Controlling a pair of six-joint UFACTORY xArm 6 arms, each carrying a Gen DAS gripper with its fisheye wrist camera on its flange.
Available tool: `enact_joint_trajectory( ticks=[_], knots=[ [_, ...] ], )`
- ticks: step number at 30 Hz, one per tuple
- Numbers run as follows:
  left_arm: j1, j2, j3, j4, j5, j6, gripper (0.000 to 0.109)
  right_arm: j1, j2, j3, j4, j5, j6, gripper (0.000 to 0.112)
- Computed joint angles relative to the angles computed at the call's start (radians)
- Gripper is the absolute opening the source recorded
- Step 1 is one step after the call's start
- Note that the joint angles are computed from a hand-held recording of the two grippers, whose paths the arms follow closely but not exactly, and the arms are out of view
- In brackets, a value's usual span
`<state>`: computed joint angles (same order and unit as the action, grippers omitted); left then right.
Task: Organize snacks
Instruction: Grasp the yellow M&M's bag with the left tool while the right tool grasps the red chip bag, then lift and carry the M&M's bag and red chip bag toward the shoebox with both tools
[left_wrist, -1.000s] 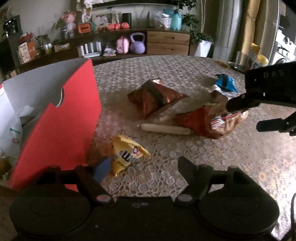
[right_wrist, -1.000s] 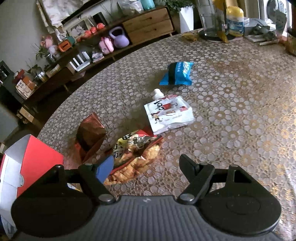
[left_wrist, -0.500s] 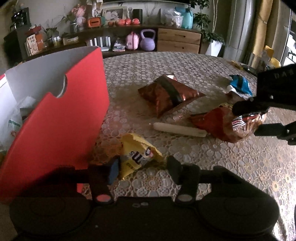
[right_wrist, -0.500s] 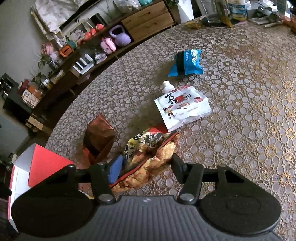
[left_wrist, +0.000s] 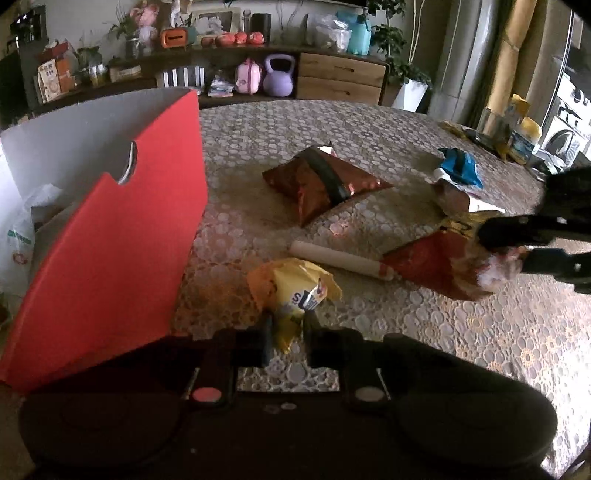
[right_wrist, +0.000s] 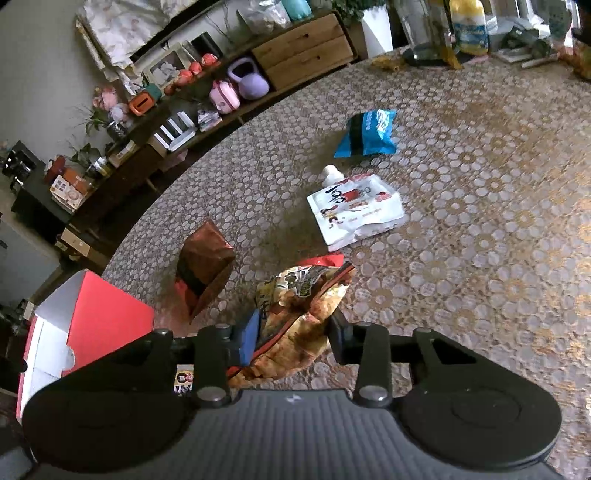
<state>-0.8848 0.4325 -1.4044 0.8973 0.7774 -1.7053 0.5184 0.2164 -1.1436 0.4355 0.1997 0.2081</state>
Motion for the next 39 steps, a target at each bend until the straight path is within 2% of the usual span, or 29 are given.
enact_joint_trajectory(
  ticks=[5, 6, 12, 18, 25, 27, 29, 36, 37, 39],
  knots=[
    [0.004, -0.026, 0.041, 0.023, -0.063, -0.007, 0.014, 0.001, -0.085, 0.087, 0.100, -0.021, -0.129, 0.035],
    [0.007, -0.029, 0.047, 0.023, -0.078, -0.003, 0.013, 0.001, -0.102, 0.107, 0.110, -0.026, -0.146, 0.032],
    [0.008, -0.035, 0.059, 0.020, -0.109, 0.016, 0.013, -0.003, -0.174, 0.192, 0.133, -0.037, -0.196, 0.031],
    [0.010, -0.063, 0.090, 0.035, -0.154, 0.007, 0.009, 0.000, -0.225, 0.248, 0.174, -0.055, -0.249, 0.030],
    [0.001, -0.104, 0.113, 0.029, -0.157, 0.016, 0.007, 0.007, -0.292, 0.309, 0.051, -0.059, -0.170, 0.030],
    [0.000, -0.125, 0.128, 0.031, -0.164, 0.016, 0.003, 0.012, -0.314, 0.327, 0.015, -0.060, -0.153, 0.030],
    [-0.005, -0.143, 0.136, 0.029, -0.153, 0.028, 0.000, 0.013, -0.339, 0.346, -0.078, -0.061, -0.089, 0.030],
    [0.001, -0.192, 0.198, 0.026, -0.213, 0.029, 0.000, 0.019, -0.396, 0.397, -0.167, -0.061, -0.001, 0.030],
    [0.003, -0.195, 0.206, 0.023, -0.227, 0.031, 0.002, 0.022, -0.403, 0.404, -0.165, -0.060, -0.001, 0.030],
    [0.001, -0.201, 0.217, 0.032, -0.238, 0.022, 0.019, 0.025, -0.413, 0.414, -0.171, -0.060, 0.008, 0.030]
  ],
)
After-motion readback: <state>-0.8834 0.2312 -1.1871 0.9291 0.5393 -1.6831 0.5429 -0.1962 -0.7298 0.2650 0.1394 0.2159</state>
